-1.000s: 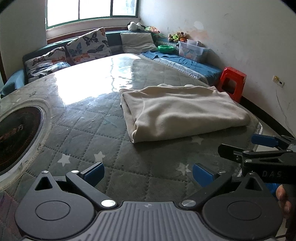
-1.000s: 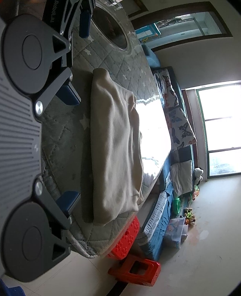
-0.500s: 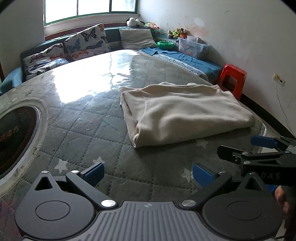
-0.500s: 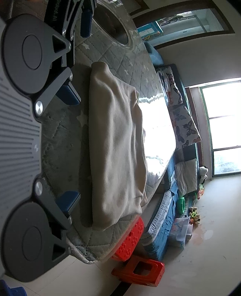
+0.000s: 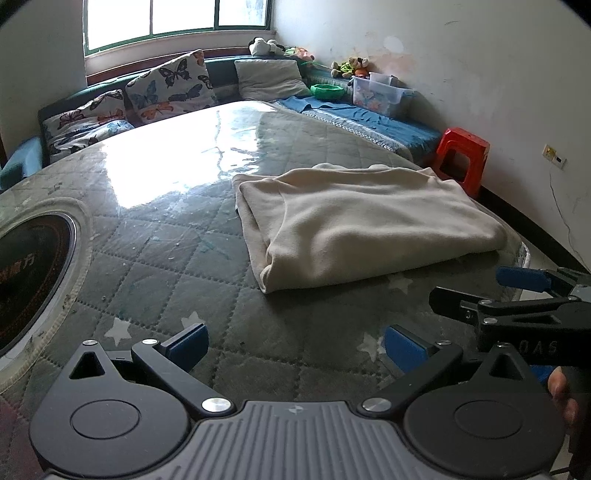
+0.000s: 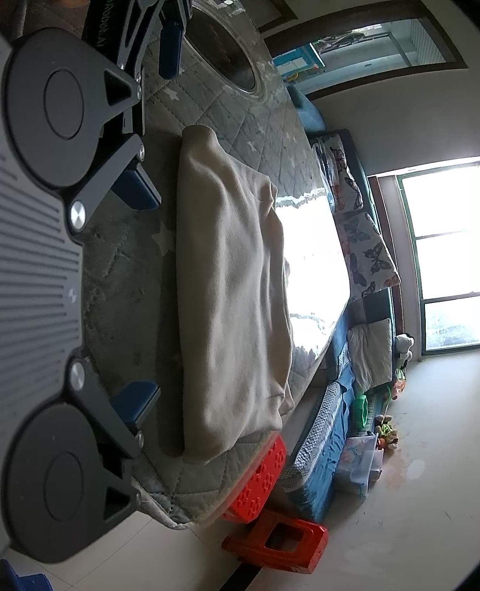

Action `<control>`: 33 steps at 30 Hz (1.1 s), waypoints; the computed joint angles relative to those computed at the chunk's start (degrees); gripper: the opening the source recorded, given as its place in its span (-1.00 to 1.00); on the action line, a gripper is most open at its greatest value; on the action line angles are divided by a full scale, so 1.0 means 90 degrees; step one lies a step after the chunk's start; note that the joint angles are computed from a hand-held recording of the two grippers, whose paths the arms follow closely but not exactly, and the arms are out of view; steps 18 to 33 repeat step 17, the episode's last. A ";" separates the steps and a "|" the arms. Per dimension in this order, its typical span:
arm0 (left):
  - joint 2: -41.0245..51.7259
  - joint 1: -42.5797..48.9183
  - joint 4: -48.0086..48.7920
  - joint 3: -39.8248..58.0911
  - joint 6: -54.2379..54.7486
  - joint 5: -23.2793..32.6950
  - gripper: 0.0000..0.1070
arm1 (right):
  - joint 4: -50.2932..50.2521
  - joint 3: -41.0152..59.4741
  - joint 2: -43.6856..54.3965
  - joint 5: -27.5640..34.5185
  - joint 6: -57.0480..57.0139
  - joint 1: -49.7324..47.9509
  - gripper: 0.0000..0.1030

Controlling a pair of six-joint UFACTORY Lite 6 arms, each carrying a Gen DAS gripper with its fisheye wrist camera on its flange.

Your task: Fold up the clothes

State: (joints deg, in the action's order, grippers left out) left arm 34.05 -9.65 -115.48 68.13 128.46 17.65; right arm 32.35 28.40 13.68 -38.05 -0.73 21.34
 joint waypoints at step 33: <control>-0.0013 0.0015 -0.0082 -0.0024 0.0119 0.0052 0.93 | 0.0026 0.0007 -0.0020 -0.0011 -0.0043 0.0016 0.96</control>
